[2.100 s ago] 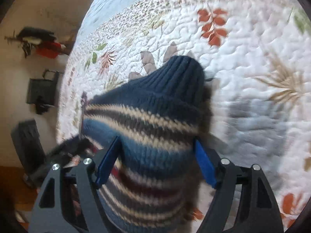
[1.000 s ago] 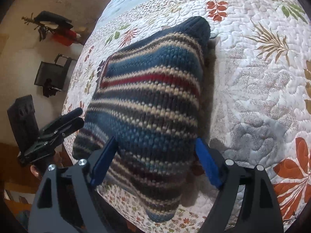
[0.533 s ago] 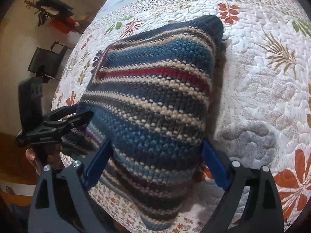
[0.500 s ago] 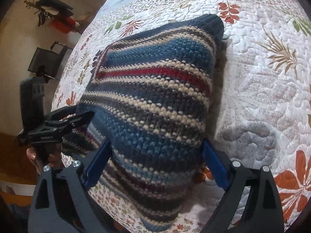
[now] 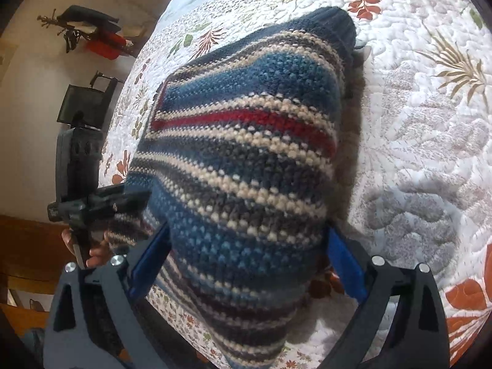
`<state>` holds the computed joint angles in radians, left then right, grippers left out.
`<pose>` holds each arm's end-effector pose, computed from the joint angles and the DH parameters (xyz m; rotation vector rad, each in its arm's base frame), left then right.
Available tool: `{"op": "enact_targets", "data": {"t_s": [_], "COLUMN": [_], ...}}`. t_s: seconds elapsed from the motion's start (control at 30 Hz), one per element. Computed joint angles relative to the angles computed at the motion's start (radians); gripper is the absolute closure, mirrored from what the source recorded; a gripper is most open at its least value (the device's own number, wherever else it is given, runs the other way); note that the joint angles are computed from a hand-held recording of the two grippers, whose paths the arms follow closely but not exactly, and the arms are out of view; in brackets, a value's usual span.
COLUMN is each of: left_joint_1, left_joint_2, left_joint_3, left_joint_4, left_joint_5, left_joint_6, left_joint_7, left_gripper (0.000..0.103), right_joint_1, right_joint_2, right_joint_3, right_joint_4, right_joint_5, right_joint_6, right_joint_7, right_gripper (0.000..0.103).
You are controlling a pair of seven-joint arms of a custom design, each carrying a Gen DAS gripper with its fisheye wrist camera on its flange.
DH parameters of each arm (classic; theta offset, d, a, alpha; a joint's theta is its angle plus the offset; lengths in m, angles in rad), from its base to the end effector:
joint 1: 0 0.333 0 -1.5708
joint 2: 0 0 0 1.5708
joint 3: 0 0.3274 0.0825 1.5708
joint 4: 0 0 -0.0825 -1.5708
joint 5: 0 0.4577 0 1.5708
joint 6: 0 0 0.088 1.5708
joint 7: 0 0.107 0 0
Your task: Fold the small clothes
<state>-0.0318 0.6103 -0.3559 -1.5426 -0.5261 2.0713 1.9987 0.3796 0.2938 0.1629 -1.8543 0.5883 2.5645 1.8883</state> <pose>0.7155 -0.2798 0.2925 1.3358 -2.2145 0.5803 0.6285 0.3606 0.3796 -1.6100 2.0183 0.3909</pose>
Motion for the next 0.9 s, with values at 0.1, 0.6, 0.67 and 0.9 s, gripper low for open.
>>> {"op": "enact_targets", "data": {"t_s": [0.1, 0.6, 0.67, 0.9], "left_joint_1": [0.017, 0.048, 0.025, -0.05], "left_joint_2": [0.032, -0.063, -0.086, -0.08], "left_joint_3": [-0.011, -0.014, -0.02, -0.047], "left_joint_4": [0.024, -0.108, -0.123, -0.088], "left_joint_5": [-0.034, -0.127, -0.13, -0.138], "left_joint_6": [-0.032, 0.058, 0.088, 0.146], "left_joint_7": [-0.001, 0.072, 0.068, 0.071], "left_gripper": [0.004, 0.043, 0.047, 0.051], "right_joint_1": [-0.024, -0.004, 0.001, -0.011], "right_joint_2": [0.012, -0.047, -0.083, -0.265], "right_joint_3": [0.024, 0.004, -0.007, -0.058], "right_joint_4": [-0.003, -0.071, -0.093, -0.239], "right_joint_5": [0.083, 0.197, 0.135, -0.097], "right_joint_6": [0.018, 0.045, 0.042, 0.018], "right_joint_7": [-0.064, -0.126, -0.088, 0.083], "right_gripper": [0.006, 0.042, 0.043, 0.043]}}
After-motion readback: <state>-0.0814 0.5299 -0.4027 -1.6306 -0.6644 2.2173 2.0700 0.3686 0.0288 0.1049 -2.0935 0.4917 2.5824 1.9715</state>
